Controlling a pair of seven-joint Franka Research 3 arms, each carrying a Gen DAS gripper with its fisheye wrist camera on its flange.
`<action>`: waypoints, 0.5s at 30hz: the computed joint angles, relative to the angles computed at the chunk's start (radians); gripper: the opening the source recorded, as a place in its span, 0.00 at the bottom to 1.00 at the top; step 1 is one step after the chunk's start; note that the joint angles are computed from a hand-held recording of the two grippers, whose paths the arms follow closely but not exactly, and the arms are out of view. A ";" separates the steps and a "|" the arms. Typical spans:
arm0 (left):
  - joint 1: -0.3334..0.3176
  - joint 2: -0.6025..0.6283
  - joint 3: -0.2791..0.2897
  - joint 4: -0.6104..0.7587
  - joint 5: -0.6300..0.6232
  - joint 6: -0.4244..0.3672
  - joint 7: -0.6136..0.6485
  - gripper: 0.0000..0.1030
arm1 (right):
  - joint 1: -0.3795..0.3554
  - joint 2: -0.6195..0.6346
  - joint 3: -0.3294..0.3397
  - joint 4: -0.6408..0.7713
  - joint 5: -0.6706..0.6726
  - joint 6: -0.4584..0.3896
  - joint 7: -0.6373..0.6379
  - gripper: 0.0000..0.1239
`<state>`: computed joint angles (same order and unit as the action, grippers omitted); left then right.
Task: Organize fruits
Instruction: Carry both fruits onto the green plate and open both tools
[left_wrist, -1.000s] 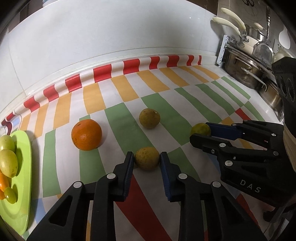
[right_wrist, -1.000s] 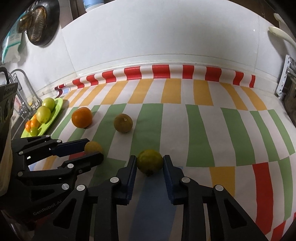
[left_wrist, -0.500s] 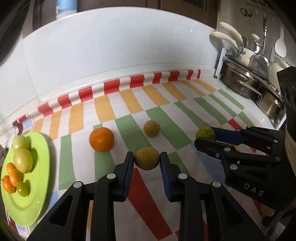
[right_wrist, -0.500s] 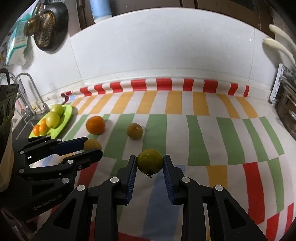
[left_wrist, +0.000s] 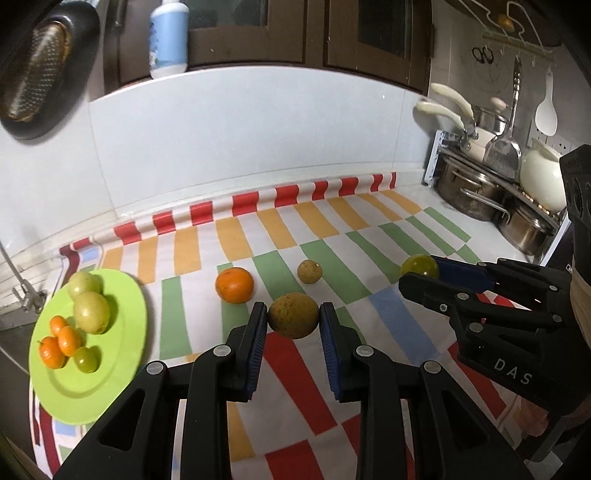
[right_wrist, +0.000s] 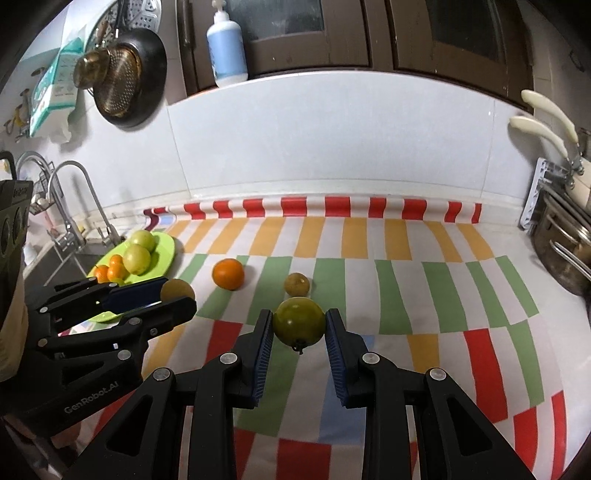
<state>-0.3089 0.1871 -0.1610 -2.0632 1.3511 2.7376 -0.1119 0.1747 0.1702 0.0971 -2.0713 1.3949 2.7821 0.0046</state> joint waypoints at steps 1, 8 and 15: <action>-0.003 -0.015 -0.001 -0.014 0.009 -0.006 -0.012 0.28 | 0.001 -0.008 0.002 -0.006 0.010 0.002 -0.008 0.24; 0.004 -0.114 -0.032 -0.101 0.057 -0.047 -0.079 0.28 | 0.024 -0.090 -0.008 -0.075 0.075 -0.002 -0.066 0.24; 0.028 -0.227 -0.072 -0.191 0.097 -0.088 -0.141 0.28 | 0.063 -0.165 -0.022 -0.132 0.140 -0.012 -0.118 0.24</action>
